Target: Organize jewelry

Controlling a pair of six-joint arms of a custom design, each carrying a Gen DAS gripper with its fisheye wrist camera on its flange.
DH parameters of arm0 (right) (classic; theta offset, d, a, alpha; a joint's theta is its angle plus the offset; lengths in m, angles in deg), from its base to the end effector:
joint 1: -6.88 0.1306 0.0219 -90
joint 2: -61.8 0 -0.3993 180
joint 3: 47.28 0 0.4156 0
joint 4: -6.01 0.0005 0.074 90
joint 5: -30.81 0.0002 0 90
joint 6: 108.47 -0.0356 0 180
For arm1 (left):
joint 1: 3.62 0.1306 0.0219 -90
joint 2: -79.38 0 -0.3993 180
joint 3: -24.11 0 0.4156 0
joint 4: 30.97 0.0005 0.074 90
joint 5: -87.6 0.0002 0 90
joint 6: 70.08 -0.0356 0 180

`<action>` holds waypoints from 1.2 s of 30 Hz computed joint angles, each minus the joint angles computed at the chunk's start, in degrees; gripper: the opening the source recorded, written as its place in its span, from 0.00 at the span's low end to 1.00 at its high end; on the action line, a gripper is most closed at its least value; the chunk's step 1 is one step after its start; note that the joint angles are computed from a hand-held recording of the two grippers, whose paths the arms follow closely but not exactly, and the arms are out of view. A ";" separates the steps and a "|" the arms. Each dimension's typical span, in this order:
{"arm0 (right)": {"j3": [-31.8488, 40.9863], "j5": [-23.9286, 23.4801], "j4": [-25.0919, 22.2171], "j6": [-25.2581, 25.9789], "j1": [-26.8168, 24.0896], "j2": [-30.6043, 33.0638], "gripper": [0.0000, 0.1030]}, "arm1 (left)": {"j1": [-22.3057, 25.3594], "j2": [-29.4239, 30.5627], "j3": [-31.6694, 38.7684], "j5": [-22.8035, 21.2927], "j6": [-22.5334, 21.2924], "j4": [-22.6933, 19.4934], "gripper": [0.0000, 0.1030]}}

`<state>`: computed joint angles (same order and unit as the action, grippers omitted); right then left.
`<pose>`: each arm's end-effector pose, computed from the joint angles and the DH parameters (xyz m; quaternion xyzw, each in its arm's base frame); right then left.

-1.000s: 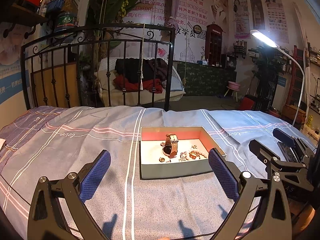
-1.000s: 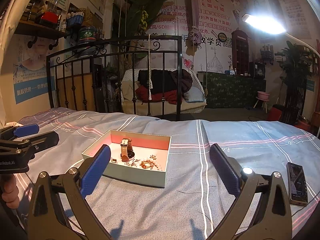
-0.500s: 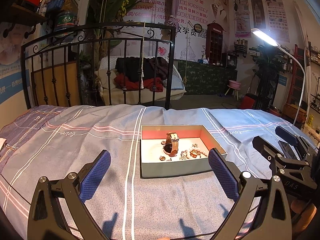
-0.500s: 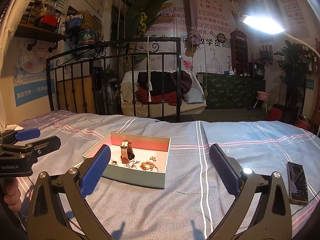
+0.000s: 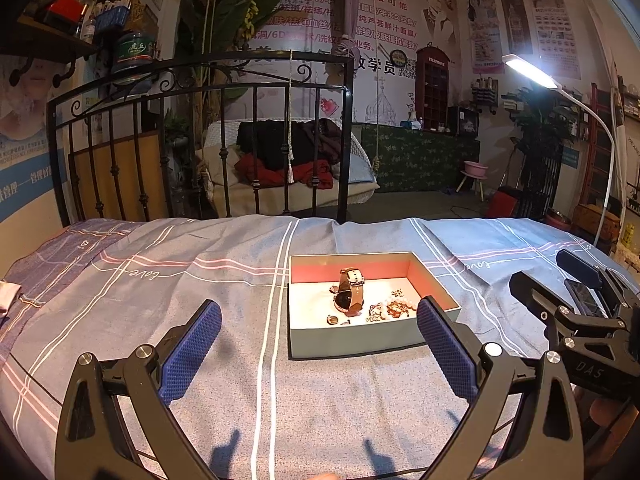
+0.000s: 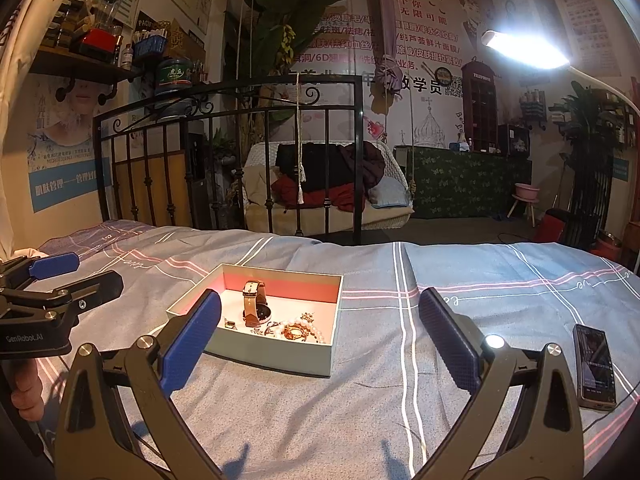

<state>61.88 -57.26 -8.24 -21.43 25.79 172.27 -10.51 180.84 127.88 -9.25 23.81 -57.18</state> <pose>0.6463 0.2196 0.4656 -0.1004 0.7899 0.1016 0.5964 0.6124 -0.0702 0.4942 -0.0107 0.8373 -0.0013 0.5467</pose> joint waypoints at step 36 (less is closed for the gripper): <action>0.55 -0.78 -1.24 0.63 0.20 0.54 0.95 | -0.33 1.56 2.56 -1.84 2.43 -4.37 0.94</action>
